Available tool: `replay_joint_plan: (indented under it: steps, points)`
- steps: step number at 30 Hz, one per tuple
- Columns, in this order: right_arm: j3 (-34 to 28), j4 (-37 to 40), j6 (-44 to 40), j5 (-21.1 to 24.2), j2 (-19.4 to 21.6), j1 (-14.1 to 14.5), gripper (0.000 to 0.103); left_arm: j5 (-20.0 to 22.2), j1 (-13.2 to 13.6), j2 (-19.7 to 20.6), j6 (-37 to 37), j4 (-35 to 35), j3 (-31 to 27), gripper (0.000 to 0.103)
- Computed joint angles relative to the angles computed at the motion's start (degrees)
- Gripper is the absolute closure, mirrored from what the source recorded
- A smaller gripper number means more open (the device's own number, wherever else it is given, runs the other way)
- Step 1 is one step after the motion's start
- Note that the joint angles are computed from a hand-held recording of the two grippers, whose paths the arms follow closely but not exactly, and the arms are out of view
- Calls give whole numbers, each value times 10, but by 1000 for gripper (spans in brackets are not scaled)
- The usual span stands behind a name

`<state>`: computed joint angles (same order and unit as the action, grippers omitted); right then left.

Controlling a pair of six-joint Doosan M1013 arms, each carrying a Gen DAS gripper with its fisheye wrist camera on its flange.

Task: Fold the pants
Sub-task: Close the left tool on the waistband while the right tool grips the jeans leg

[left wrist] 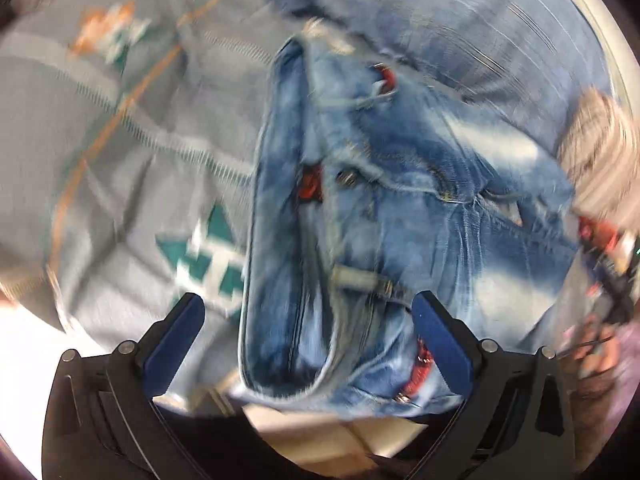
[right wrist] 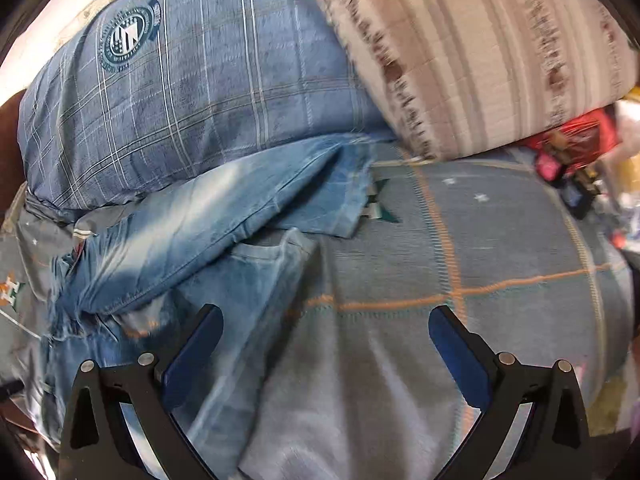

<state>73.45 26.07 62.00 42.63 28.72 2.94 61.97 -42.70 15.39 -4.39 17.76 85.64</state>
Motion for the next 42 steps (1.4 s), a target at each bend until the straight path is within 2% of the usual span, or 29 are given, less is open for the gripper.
replay_joint_plan:
  steps: [3,5,6,7,8,9,10,11,12,13,14,15,18,20,22,26,27,28,29,31,32,33,34,35,37,38,40,42]
  points:
    - [-39,9,12,46,30,7,2,-95,5,-20,-78,-28,51,0]
    - [-61,17,20,82,49,12,11,-141,12,-18,-88,-70,68,0]
    - [-72,24,23,103,59,13,24,-162,15,-14,-80,-95,74,0]
    - [-80,31,22,124,67,14,46,-153,16,-6,-73,-107,67,0]
    - [-86,39,18,143,73,14,63,-141,15,0,-70,-106,60,0]
    - [-87,41,16,152,76,14,102,-124,14,6,-69,-99,50,1]
    - [-81,43,10,148,74,13,101,-104,11,11,-78,-81,38,11]
    - [-69,63,-9,135,68,8,101,-99,11,12,-81,-66,32,38]
    - [-55,89,-31,123,59,1,101,-99,11,12,-79,-54,27,55]
    - [-44,114,-46,116,51,-7,101,-104,13,12,-64,-51,19,78]
    - [-31,142,-62,109,41,-17,101,-92,13,14,-59,-44,10,84]
    - [-14,167,-77,94,27,-27,101,-62,10,21,-50,-27,-8,85]
    - [47,249,-119,55,-12,-65,101,12,4,46,-25,-2,-47,85]
    - [77,270,-111,47,-23,-91,100,36,7,61,1,-26,-57,85]
    - [97,233,-62,36,-23,-108,100,37,13,65,16,-50,-54,85]
    - [115,209,9,71,-4,-140,98,42,11,69,27,-45,-60,85]
    - [121,203,15,70,-7,-143,93,39,11,67,33,-46,-60,85]
    - [126,201,18,64,-12,-146,87,36,11,64,38,-45,-63,85]
    - [132,190,25,44,-22,-146,86,26,10,56,39,-32,-59,85]
    - [140,156,39,-14,-41,-137,78,29,8,43,20,22,-61,84]
    - [141,155,28,-38,-50,-135,71,30,10,40,18,42,-65,73]
    - [136,176,2,-46,-53,-134,50,34,13,39,17,60,-71,61]
    - [127,205,-27,-42,-53,-133,30,44,17,41,16,80,-80,29]
    - [117,235,-54,-35,-50,-129,25,57,24,48,6,103,-93,12]
    - [85,290,-94,-3,-34,-121,24,47,39,53,0,103,-97,12]
    - [56,313,-103,33,-16,-114,24,21,58,58,13,71,-101,12]
    - [8,329,-88,74,14,-104,24,-10,77,59,20,37,-94,12]
    - [-51,331,-40,112,51,-85,24,-7,90,71,23,11,-104,12]
